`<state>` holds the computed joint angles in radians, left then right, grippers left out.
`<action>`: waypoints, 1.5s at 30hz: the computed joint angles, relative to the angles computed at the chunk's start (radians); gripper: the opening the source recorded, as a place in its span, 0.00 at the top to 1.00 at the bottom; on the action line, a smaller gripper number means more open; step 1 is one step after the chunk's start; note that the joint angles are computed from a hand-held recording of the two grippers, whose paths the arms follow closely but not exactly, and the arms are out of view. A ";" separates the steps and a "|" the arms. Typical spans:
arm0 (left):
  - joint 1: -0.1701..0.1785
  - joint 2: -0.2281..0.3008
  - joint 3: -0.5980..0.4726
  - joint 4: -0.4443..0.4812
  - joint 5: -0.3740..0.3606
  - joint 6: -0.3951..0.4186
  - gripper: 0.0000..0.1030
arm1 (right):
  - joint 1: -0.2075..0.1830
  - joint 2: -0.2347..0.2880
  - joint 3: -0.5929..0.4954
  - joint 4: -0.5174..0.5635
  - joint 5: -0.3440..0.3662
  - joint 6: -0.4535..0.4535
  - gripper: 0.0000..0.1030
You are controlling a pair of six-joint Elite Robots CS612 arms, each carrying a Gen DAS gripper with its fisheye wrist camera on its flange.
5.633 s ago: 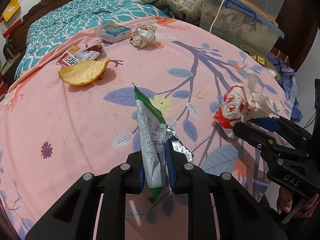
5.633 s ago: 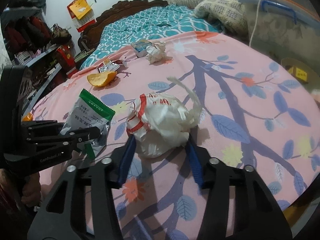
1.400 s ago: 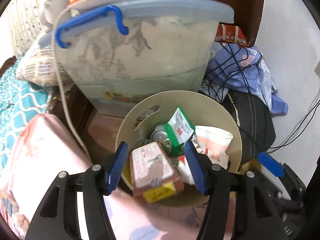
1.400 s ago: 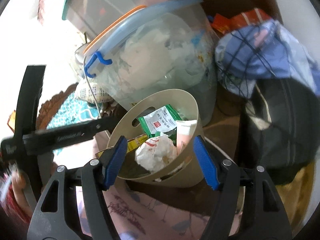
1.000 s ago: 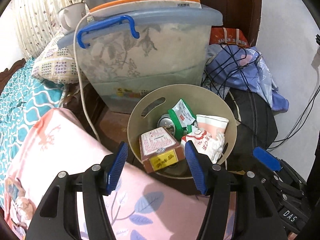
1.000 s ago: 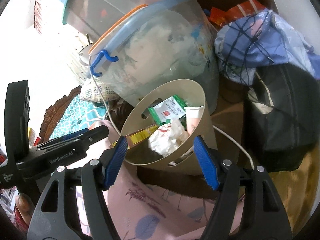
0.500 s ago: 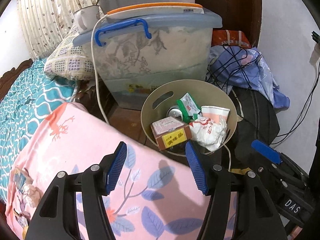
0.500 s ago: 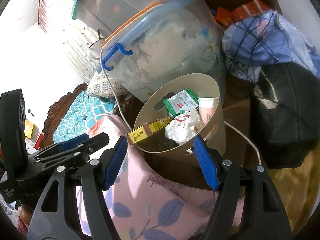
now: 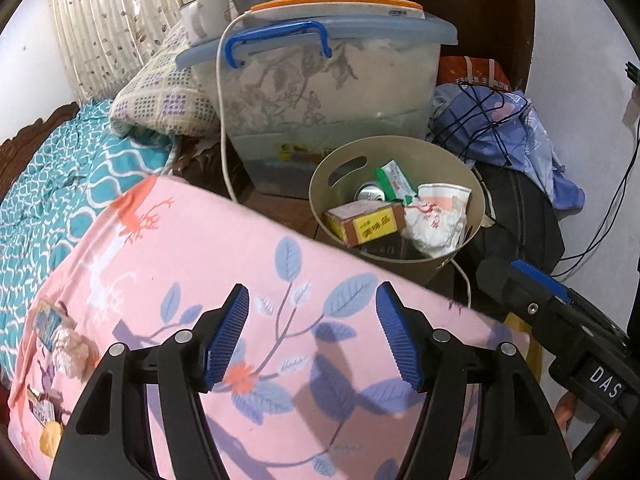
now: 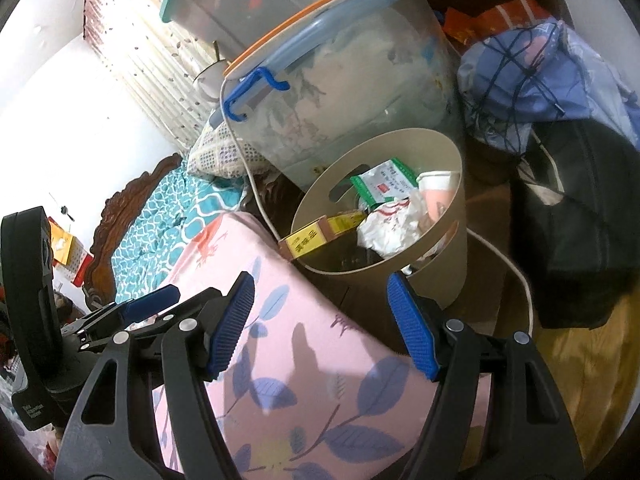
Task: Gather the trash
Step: 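Move both open tools back over the remaining trash on the bed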
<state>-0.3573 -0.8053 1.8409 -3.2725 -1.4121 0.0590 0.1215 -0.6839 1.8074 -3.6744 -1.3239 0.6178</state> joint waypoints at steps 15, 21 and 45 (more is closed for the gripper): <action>0.028 -0.014 0.055 0.028 -0.020 -0.038 0.36 | 0.032 -0.014 0.009 0.064 0.017 -0.018 0.27; 0.046 -0.014 0.069 0.048 -0.030 -0.058 0.31 | 0.050 -0.017 0.001 0.124 0.026 -0.049 0.24; 0.113 0.008 0.104 0.032 -0.117 -0.110 0.07 | 0.100 -0.014 -0.016 0.176 -0.057 -0.167 0.03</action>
<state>-0.2440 -0.7975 1.9446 -3.2406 -1.5289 -0.0506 0.2216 -0.6979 1.7916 -3.4984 -1.3811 0.4504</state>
